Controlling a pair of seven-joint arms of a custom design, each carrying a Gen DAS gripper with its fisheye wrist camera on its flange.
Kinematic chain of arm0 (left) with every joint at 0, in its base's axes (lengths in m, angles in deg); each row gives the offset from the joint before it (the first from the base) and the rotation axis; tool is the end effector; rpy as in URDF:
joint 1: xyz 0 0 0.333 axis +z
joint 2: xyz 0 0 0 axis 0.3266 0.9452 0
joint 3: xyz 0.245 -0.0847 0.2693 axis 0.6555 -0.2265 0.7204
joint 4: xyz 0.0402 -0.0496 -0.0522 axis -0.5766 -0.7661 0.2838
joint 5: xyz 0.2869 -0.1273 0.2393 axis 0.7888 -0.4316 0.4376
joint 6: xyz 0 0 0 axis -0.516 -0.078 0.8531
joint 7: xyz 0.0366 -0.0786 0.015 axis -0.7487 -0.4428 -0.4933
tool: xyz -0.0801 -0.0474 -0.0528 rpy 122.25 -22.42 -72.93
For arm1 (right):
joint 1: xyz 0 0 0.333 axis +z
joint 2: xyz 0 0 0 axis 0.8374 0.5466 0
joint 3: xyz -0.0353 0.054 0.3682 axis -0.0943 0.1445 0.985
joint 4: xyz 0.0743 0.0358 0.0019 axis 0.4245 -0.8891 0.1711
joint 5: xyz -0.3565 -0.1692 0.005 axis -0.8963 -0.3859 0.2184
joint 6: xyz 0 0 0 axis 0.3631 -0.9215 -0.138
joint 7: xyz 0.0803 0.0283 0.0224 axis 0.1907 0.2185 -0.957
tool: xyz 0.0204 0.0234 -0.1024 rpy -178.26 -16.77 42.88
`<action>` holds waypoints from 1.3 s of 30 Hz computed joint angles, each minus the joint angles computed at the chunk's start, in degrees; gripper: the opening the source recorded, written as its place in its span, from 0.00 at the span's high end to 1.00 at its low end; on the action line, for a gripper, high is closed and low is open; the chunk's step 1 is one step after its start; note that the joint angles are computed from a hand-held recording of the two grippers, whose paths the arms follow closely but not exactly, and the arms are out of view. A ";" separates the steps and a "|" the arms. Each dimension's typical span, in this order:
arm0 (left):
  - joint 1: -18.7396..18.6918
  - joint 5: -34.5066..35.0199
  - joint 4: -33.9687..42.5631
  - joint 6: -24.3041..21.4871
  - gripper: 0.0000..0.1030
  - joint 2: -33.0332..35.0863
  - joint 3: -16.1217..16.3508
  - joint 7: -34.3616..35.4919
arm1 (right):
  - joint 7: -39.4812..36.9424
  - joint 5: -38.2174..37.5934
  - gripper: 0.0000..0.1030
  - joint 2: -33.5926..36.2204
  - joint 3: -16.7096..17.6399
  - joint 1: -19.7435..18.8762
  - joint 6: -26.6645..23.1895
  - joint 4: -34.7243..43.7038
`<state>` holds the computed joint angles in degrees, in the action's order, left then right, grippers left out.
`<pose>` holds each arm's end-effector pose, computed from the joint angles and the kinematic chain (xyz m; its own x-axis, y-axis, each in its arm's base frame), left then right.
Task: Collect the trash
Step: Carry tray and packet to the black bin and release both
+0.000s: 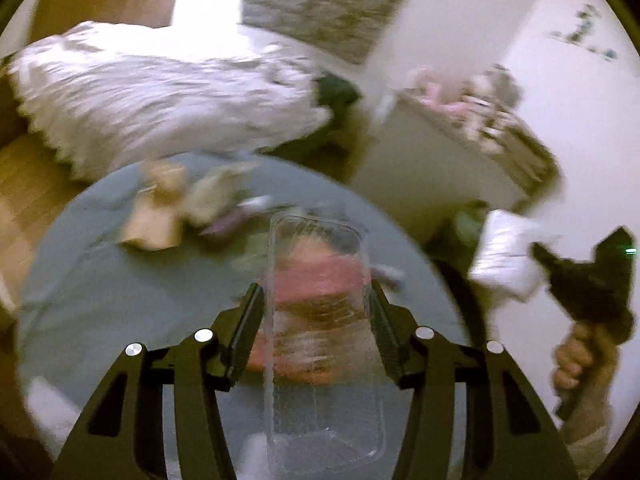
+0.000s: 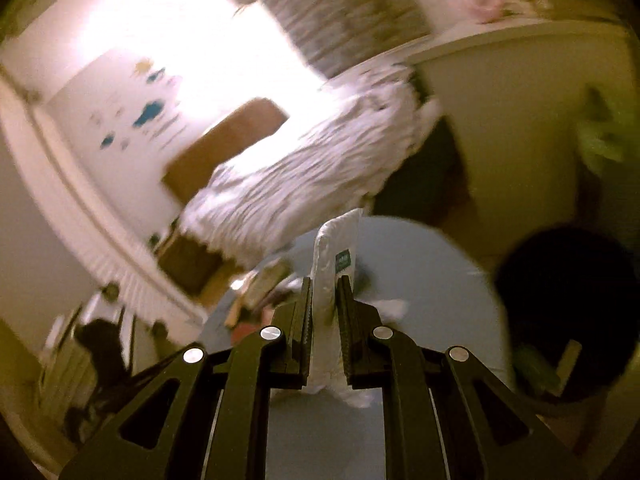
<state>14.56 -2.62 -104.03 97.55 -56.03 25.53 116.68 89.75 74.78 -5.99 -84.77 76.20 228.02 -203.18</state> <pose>0.5197 -0.0095 0.5944 -0.2368 -0.8795 0.4128 -0.7191 -0.1270 -0.6832 0.4884 0.0959 0.6352 0.1313 -0.8139 -0.5660 -0.6456 0.3630 -0.6718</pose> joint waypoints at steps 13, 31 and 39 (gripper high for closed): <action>-5.76 -8.17 17.86 -9.67 0.49 16.75 -12.16 7.32 | 17.66 -15.86 0.87 -6.76 -0.71 -13.66 12.90 -16.97; -5.45 9.75 28.36 -5.95 0.49 31.28 -22.80 -6.75 | 3.97 -1.47 0.87 -0.65 -23.63 8.92 14.21 -17.25; -4.60 12.99 29.00 -4.92 0.49 33.05 -23.85 -10.92 | -5.28 10.03 0.87 4.41 -24.28 9.48 10.37 -12.97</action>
<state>9.96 10.37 -75.03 92.64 -22.98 1.68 105.76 84.46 84.81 -1.59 -109.05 85.68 238.40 -216.15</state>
